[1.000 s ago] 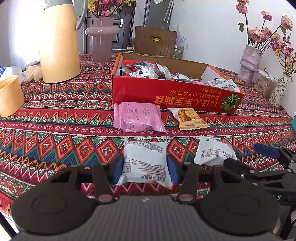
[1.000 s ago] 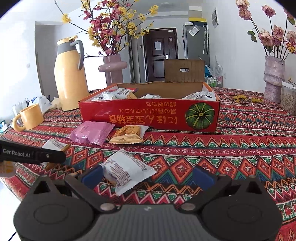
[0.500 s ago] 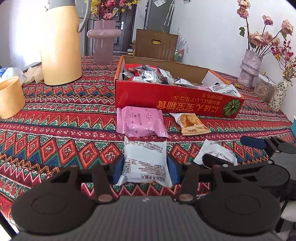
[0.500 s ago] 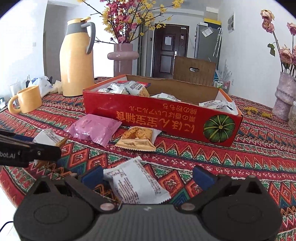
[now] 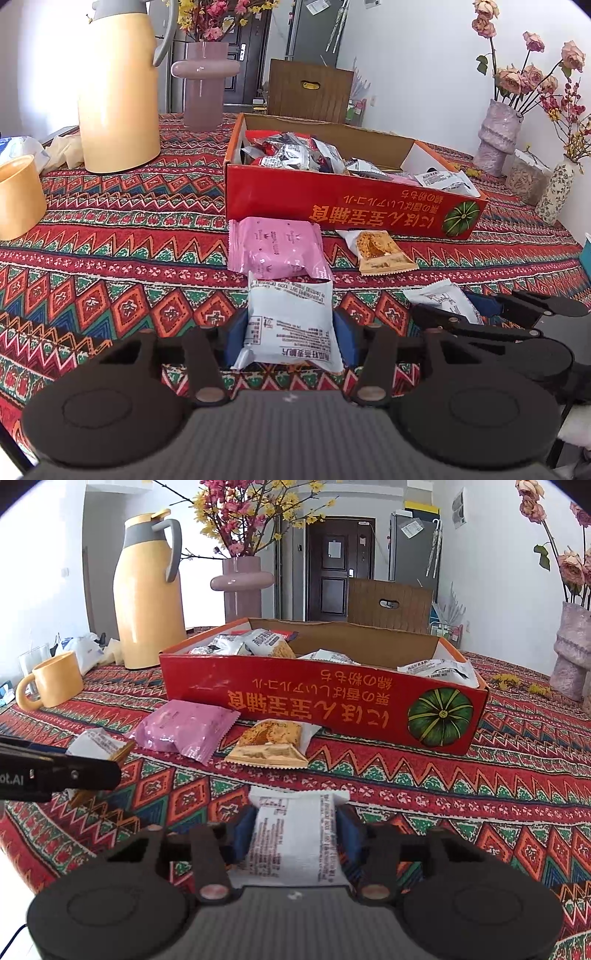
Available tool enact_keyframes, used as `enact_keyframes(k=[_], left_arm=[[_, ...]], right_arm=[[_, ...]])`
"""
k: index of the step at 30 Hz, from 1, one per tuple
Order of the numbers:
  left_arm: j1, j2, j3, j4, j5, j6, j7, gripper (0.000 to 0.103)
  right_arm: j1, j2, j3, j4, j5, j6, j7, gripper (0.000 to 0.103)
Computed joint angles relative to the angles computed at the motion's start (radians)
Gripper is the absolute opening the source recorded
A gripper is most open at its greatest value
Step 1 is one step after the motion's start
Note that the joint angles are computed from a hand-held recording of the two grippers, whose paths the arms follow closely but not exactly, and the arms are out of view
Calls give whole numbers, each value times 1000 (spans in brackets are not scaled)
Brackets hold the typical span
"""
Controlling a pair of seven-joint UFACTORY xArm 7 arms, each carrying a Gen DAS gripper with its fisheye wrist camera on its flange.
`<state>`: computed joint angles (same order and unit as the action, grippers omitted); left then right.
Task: Organize snacks
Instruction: 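Carry both white packets into the box and open both grippers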
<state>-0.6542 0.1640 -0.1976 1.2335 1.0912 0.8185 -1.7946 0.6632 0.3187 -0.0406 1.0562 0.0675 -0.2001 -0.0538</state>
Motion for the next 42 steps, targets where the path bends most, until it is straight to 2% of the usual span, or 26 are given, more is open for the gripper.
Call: enact_keyframes(k=[11,20,30,42], left_arm=[[-5,21,10,35,11,0,12,51],[-14,58,32,108,42,-1,40,51],[-29,123,73,243,82,3,93,51],[-60,236,150,440,82,11,172,51]], right_arm=[[-40,-22,40,-36,36,-74,-22,41],[-68,-16,65,-2,97,-126,-83,41],[-104,48,84,128,98,-139,-102,41],[-132,171,75,356,55,-91,-69,41]])
